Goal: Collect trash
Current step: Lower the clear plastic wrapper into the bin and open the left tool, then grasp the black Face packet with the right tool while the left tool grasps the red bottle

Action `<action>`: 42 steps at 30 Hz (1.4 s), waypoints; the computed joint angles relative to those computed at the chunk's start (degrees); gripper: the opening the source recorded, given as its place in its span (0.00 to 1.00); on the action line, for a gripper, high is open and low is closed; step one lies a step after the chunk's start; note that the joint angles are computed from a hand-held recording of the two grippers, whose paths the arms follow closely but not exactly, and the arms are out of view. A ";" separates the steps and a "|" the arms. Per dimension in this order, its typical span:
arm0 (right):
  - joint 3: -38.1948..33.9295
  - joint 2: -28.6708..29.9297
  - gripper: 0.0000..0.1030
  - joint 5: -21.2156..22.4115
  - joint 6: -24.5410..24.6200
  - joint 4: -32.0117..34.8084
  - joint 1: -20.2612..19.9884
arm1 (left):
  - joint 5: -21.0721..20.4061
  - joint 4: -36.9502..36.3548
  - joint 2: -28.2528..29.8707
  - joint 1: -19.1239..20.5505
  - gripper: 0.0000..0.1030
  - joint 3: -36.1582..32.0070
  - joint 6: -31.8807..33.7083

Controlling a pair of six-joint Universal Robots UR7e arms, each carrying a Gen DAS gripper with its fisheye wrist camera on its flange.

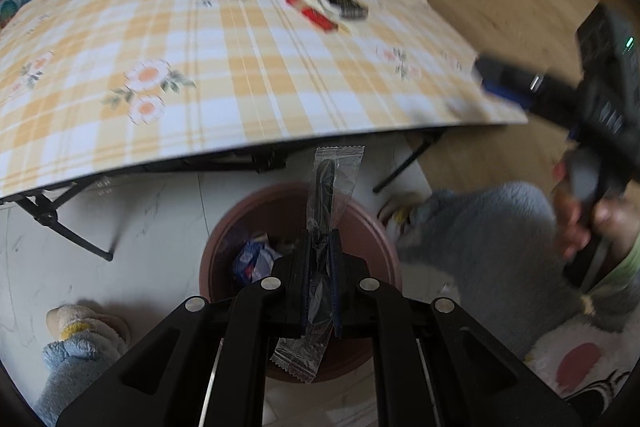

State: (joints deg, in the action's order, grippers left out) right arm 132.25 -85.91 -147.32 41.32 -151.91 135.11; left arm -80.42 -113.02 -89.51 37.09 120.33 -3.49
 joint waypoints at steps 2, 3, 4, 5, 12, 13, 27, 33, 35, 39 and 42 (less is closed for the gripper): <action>-0.29 -0.44 0.92 -0.77 0.02 0.61 0.23 | 0.19 1.22 1.08 0.09 0.08 0.09 0.44; -0.38 -0.57 0.92 -0.95 -0.04 0.77 0.23 | 0.24 1.58 1.51 0.19 0.08 0.05 0.58; -0.46 -0.63 0.92 -1.06 0.18 1.11 0.33 | 0.22 1.99 1.96 0.30 0.08 0.07 0.74; -0.51 -0.71 0.92 -1.04 0.07 1.21 0.24 | 0.11 2.46 2.43 0.47 0.08 0.13 0.93; -0.63 -0.79 0.92 -1.20 0.19 2.16 -0.06 | -0.15 3.40 4.02 1.40 0.11 0.42 1.29; -0.63 -0.75 0.92 -1.21 0.20 2.10 -0.11 | -0.20 3.39 4.16 1.51 0.13 0.44 1.32; -1.15 -0.96 0.94 -2.27 0.85 3.97 -0.69 | 4.77 -8.90 0.32 -1.02 0.88 -0.10 1.15; -2.17 -0.96 0.94 -3.83 1.62 7.24 -1.00 | 10.07 -13.77 1.05 -1.01 0.93 -2.75 -1.14; -2.57 -0.99 0.94 -4.29 1.71 8.18 -1.18 | 11.96 -15.57 1.47 -0.87 0.94 -3.54 -1.53; -3.48 -1.30 0.94 -5.49 3.67 11.63 -1.72 | 14.75 -17.14 2.36 -0.63 0.94 -5.03 -1.90; -3.82 -1.62 0.94 -5.56 4.06 12.56 -2.36 | 16.29 -17.97 2.87 -0.16 0.94 -5.74 -2.05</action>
